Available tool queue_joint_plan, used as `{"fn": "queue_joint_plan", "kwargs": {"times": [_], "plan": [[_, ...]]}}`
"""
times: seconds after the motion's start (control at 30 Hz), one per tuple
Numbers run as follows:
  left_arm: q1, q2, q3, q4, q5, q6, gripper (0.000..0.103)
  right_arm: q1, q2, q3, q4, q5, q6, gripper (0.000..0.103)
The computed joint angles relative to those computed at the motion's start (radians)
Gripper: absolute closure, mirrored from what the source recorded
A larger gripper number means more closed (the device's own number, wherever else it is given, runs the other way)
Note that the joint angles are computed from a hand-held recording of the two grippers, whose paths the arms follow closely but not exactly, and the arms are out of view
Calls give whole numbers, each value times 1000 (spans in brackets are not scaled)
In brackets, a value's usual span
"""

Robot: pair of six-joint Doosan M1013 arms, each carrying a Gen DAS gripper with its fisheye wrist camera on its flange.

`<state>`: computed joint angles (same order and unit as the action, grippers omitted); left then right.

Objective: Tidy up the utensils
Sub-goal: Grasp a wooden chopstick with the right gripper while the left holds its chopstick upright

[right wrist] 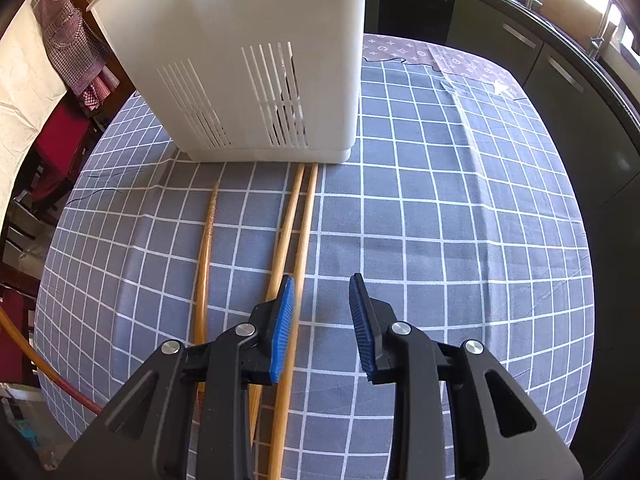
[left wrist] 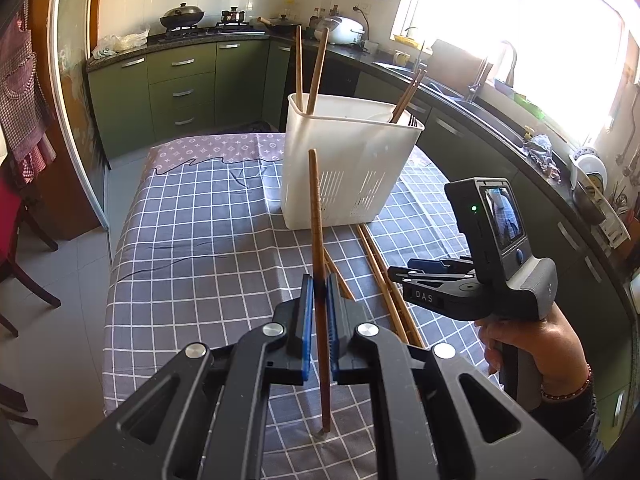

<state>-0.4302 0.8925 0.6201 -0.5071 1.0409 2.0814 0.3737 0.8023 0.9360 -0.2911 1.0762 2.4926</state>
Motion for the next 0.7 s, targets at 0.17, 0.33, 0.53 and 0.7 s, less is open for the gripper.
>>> {"fn": "queue_joint_plan", "kwargs": {"times": [0.17,0.33,0.53,0.7], "plan": [[-2,3,-4,7,5,-2,96,1,24,-42,0,40,-21,74],[-2,2,-3,6,5,0,96,-1,39,-69,-1,66,-33,78],[-3,6,-7,10,12,1,96,0,57,-91,3,82,-47,78],[-5,5,-5,14,12,4,96,0,71,-112,24,68,-95,94]]}}
